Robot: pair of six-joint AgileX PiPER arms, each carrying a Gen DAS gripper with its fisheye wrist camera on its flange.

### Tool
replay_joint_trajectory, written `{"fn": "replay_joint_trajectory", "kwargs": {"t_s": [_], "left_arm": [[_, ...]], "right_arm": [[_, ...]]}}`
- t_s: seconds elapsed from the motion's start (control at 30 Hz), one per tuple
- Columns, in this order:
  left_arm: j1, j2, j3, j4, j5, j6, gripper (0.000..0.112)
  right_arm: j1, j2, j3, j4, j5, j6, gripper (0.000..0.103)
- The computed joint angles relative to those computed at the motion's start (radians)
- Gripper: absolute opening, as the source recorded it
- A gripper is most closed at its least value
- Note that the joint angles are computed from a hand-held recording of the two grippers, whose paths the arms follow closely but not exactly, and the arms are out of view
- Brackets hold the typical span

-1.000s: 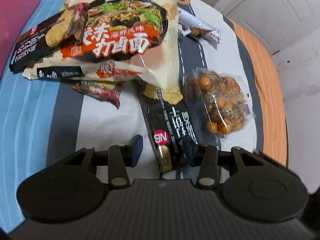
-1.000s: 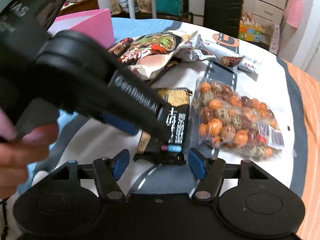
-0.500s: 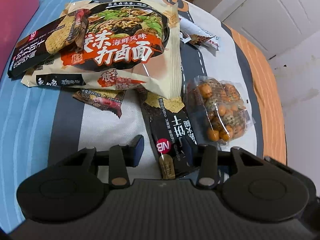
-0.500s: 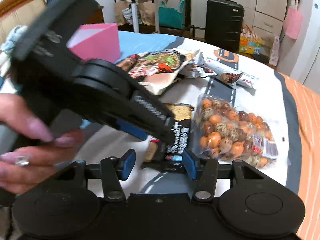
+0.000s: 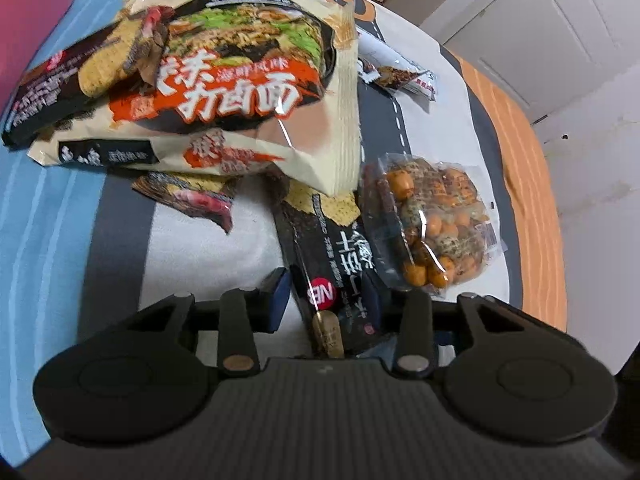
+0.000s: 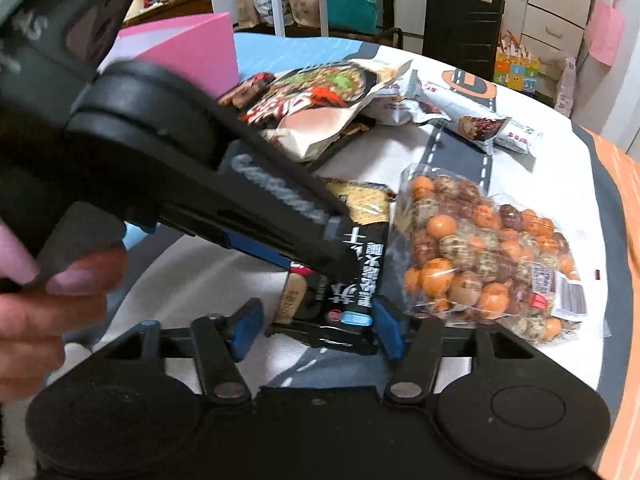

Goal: Organize snacks
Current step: 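Lift the cracker packet with the left tool and carry it to the pink box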

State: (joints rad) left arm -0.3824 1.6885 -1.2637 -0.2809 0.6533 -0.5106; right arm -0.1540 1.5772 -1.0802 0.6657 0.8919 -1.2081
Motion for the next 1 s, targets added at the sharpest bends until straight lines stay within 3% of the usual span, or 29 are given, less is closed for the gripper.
{"fn": "replay_joint_trajectory", "kwargs": {"t_s": [0.1, 0.2, 0.43, 0.77, 1.0], "left_arm": [[-0.022, -0.001, 0.000, 0.044, -0.009, -0.045, 0.040], [-0.012, -0.007, 0.000, 0.009, 0.005, -0.015, 0.032], [-0.009, -0.027, -0.003, 0.009, 0.039, -0.017, 0.028], [-0.057, -0.114, -0.049, 0.120, 0.213, -0.128, 0.033], [-0.065, -0.232, -0.055, 0.150, 0.330, -0.167, 0.033]], "right_arm": [[0.035, -0.040, 0.062, -0.007, -0.091, 0.035, 0.071], [0.029, -0.078, 0.114, 0.017, -0.144, 0.111, 0.058], [-0.002, -0.110, 0.149, 0.062, -0.132, 0.025, 0.054], [0.009, -0.223, 0.112, -0.046, 0.022, 0.116, 0.054], [0.016, -0.276, 0.028, -0.090, 0.176, 0.167, 0.054]]}}
